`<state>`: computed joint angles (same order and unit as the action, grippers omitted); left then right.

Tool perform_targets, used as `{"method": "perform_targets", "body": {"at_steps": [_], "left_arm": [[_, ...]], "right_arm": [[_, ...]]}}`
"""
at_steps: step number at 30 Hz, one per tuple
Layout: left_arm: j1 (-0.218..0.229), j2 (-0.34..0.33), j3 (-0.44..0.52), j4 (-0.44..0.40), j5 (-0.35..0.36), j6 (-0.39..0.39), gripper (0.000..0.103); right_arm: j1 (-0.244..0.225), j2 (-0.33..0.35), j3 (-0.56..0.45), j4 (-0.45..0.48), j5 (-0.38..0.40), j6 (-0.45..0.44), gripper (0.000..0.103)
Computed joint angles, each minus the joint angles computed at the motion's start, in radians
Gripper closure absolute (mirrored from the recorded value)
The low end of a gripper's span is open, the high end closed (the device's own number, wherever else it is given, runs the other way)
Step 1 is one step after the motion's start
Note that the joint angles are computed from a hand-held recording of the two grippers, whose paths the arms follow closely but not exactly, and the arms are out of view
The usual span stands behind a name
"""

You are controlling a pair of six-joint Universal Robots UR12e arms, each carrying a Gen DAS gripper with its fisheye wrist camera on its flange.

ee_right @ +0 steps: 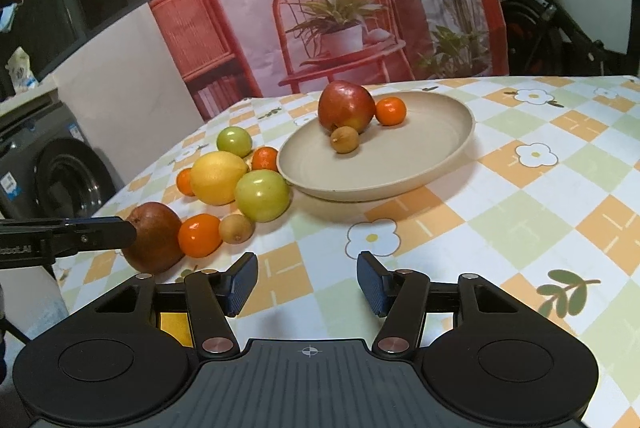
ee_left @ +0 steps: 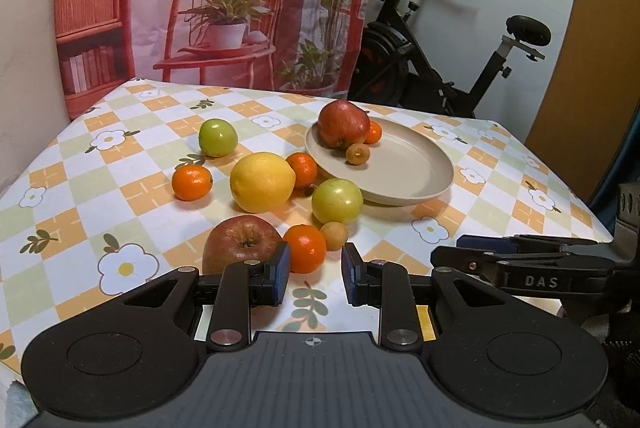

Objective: Organize fruits
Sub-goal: 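Move the right tool down toward the yellow lemon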

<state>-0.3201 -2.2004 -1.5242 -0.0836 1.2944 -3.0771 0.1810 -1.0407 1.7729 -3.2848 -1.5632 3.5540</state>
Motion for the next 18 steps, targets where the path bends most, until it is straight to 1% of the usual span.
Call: {"method": "perform_targets", "body": {"at_steps": [4,10,13,18], "left_arm": [[0.002,0.002,0.001,-0.007,-0.002,-0.013,0.074],[0.005,0.010,-0.009,0.006,-0.029,-0.009,0.074],[0.009,0.014,-0.015,0.012,-0.032,-0.027,0.074],[0.015,0.020,-0.024,0.019,-0.034,-0.060,0.074]], "right_arm": [[0.002,-0.008,0.011,-0.011,0.009,-0.010,0.050],[0.014,-0.030,0.031,-0.016,0.007,-0.045,0.050],[0.021,-0.044,0.038,-0.021,0.010,-0.077,0.050],[0.032,-0.061,0.034,0.014,0.055,-0.152,0.048]]}}
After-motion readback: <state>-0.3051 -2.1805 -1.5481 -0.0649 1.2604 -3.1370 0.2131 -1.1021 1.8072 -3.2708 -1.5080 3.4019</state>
